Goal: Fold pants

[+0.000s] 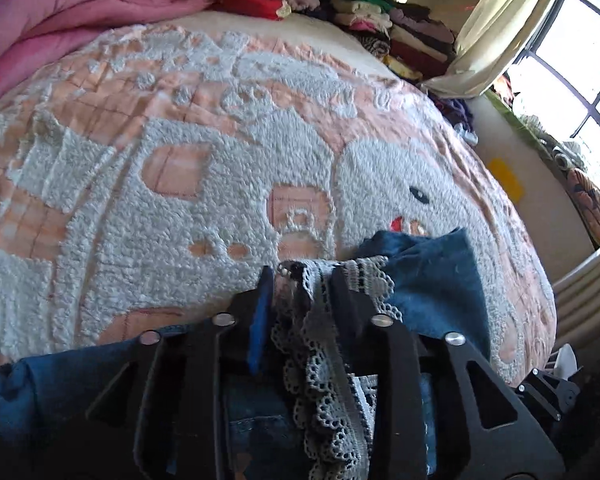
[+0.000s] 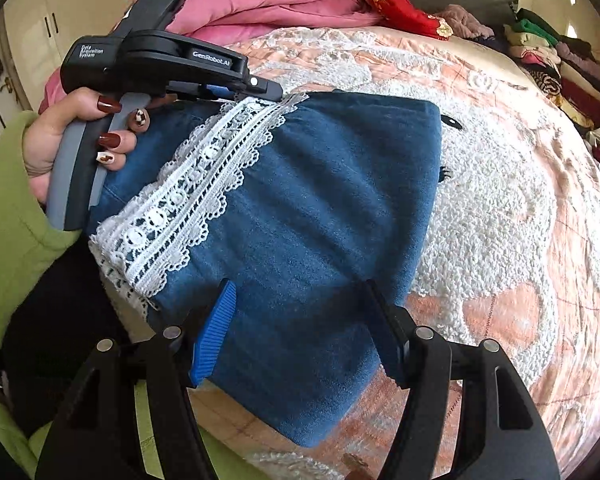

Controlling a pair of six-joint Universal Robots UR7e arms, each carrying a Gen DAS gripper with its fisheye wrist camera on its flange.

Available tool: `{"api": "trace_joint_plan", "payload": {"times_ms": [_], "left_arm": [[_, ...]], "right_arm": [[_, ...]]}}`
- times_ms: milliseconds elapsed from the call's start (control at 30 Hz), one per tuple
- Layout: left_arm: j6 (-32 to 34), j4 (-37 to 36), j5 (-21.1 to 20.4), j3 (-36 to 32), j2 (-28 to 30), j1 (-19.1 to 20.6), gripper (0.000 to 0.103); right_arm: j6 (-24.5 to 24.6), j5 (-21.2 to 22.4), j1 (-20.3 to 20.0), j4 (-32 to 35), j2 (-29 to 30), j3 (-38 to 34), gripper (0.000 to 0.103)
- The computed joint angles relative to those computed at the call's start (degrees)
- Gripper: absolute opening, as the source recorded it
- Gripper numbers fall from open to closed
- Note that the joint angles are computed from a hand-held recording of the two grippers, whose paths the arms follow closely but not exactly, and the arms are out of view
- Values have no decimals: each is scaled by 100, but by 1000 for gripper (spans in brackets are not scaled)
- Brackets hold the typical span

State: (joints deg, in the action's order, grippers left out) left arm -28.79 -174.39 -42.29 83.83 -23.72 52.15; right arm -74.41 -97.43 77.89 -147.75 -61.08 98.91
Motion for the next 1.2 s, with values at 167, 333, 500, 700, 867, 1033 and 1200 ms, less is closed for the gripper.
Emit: {"api": "trace_joint_plan", "payload": {"times_ms": [167,333,500,700,867,1033,1200], "left_arm": [[-85,-583,240,556,-246,-252,33],[-709,-427,471,1258,-605,-609,44],[-1463,-87,655,1879,-876,-956,51],[-2438,555,37,2238,-1054,-1145,41],[-2452,546,-471,2087,-835,-1192,31],[-2710,447,-740,1942,-736,-1042,38],[-2808,677,-990,1663,-503,-871,19]], "right_arm": [[136,430,-109,427,-286,-87,63],[186,657,-182,519,-499,-61,63],[183,827,-262,595,-637,2,63],[96,911,-314,698,-746,117,63],[41,897,-347,785,-796,198,63],[13,909,-380,816,-848,245,63],[54,817,-394,821,-808,254,63]]}}
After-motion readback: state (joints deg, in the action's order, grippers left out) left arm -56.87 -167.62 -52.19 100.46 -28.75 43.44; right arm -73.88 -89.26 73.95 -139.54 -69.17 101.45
